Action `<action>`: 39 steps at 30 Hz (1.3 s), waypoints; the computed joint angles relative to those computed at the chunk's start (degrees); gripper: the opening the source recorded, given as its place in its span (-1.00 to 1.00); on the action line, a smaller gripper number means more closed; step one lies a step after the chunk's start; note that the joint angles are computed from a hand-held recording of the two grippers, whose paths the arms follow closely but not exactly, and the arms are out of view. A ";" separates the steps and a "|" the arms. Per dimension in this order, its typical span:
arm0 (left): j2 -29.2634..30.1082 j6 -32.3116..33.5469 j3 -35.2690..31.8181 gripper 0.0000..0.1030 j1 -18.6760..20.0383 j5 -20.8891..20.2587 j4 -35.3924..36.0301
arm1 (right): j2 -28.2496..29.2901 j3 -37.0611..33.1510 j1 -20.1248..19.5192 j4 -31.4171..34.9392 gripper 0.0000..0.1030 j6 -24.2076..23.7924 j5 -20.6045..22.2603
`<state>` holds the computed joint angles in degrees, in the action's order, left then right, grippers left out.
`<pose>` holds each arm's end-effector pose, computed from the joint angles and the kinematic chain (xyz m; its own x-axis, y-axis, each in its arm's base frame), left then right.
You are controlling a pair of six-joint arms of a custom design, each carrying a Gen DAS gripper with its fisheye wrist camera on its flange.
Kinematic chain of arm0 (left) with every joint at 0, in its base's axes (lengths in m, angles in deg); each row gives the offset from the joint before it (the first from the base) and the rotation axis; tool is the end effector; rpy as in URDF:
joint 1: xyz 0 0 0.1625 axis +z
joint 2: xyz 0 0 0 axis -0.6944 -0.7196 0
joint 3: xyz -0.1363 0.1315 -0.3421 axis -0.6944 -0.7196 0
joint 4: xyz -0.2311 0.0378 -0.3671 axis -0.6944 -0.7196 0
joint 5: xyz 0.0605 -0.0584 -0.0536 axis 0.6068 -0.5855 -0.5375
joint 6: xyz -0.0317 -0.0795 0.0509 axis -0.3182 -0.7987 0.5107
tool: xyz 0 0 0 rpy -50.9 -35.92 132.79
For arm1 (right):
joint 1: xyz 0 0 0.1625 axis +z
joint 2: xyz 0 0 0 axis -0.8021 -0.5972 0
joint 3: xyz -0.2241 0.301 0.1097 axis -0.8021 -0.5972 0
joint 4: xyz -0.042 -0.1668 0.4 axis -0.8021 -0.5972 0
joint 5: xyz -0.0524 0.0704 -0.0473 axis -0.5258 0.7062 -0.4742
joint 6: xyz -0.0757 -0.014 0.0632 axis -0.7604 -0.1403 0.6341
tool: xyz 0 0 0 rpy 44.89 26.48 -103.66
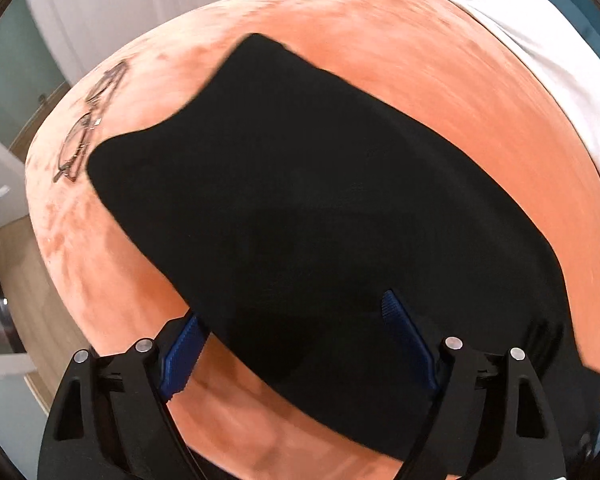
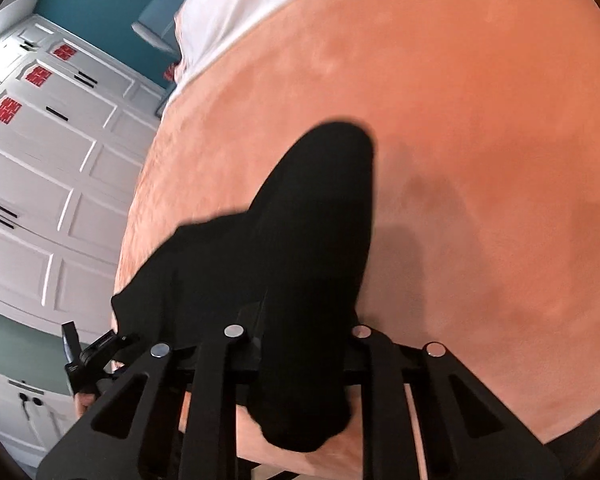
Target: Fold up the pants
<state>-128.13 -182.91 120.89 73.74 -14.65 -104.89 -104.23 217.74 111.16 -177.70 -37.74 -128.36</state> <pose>-0.2726 -0.3802 0.0612 -0.6922 -0.5100 -0.5106 -0.1695 0.8027 -0.5718 -0.0623 -0.3745 0.4178 -0.9765 0.1876 0.1063 0.0908 0.8048 -0.5866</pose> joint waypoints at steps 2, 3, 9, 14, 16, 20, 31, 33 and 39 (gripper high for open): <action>2.24 1.93 -0.68 0.62 -0.98 -1.69 -3.05 | 0.65 -3.32 -2.01 4.54 -0.68 -1.42 1.75; 3.37 3.28 -0.93 0.62 -1.10 -3.25 -5.40 | 0.34 -3.92 -2.22 4.32 -0.68 -2.87 0.19; 10.36 4.94 -3.70 0.63 -3.59 -6.73 -10.92 | -2.12 -7.56 -11.68 3.77 -0.67 -9.73 -2.54; 15.74 6.64 -10.55 0.63 -4.70 -5.57 -0.99 | 0.66 -8.34 -16.84 3.70 -0.13 -13.55 -8.11; 14.55 4.70 -10.11 0.63 -5.43 -4.21 0.15 | -2.96 -6.15 -16.74 -0.78 0.11 -11.19 -8.62; 11.47 1.27 -7.85 0.64 -4.85 -3.44 0.63 | -10.74 2.03 -8.42 -16.17 0.16 -18.76 -13.03; 0.52 0.40 -0.88 0.64 -6.34 -3.38 5.51 | 14.96 11.89 21.17 -34.12 0.04 -31.48 -35.20; -1.11 -0.93 -0.27 0.64 -6.54 -3.17 8.08 | 16.02 11.21 19.92 -32.66 -0.13 -28.21 -34.31; -6.29 -5.90 3.25 0.64 -7.89 -4.42 8.12 | 10.86 7.43 22.48 -23.36 -0.76 -16.99 -29.29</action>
<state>-134.42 -188.81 124.14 65.85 -19.08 -96.77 -93.37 225.17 133.64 -201.06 -54.73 -157.65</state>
